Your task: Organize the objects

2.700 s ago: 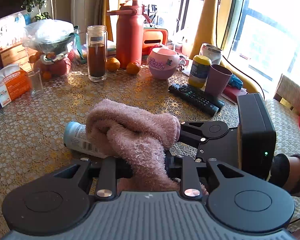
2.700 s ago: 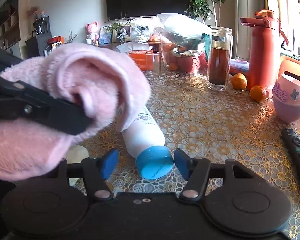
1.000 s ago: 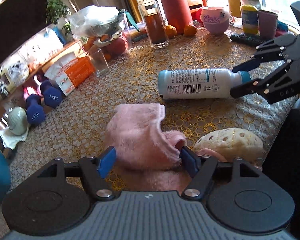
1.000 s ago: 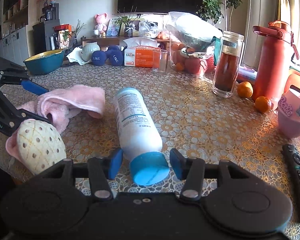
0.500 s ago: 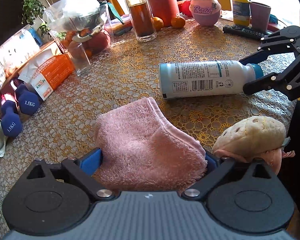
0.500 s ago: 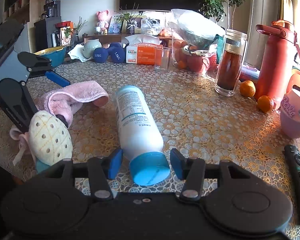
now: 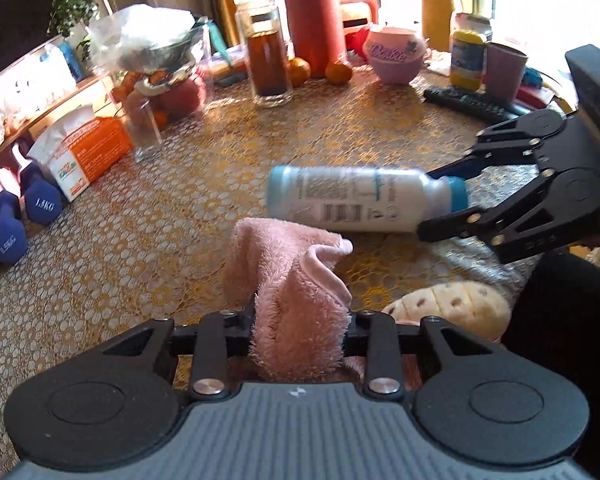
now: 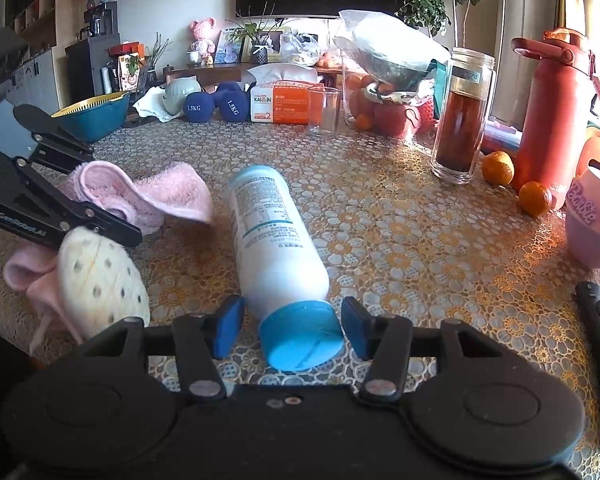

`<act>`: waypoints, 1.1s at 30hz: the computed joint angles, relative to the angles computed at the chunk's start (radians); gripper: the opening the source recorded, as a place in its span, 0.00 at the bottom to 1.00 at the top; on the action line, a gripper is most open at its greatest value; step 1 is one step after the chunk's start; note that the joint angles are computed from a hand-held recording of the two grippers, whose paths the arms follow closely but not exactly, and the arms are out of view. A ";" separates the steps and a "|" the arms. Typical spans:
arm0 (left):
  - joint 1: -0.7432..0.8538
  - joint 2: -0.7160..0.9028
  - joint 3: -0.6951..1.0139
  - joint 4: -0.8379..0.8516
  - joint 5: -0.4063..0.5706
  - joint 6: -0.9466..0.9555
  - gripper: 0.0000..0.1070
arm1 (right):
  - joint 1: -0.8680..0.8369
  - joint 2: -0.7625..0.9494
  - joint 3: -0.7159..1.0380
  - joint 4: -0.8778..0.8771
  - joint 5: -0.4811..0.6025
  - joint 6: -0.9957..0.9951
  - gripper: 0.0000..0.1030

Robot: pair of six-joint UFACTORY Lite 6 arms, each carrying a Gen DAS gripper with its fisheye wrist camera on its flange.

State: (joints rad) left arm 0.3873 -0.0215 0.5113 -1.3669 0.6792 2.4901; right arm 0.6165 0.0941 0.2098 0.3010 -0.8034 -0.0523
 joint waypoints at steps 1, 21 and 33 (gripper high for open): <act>-0.009 -0.043 -0.016 0.033 0.023 -0.037 0.30 | 0.001 0.000 -0.001 0.001 -0.003 -0.001 0.50; -0.393 0.167 0.214 0.023 -0.058 -0.415 0.30 | -0.066 -0.023 -0.043 -0.117 -0.033 0.036 0.38; -0.246 0.268 0.297 0.004 -0.136 -0.415 0.30 | -0.089 -0.056 -0.084 -0.165 -0.065 0.086 0.37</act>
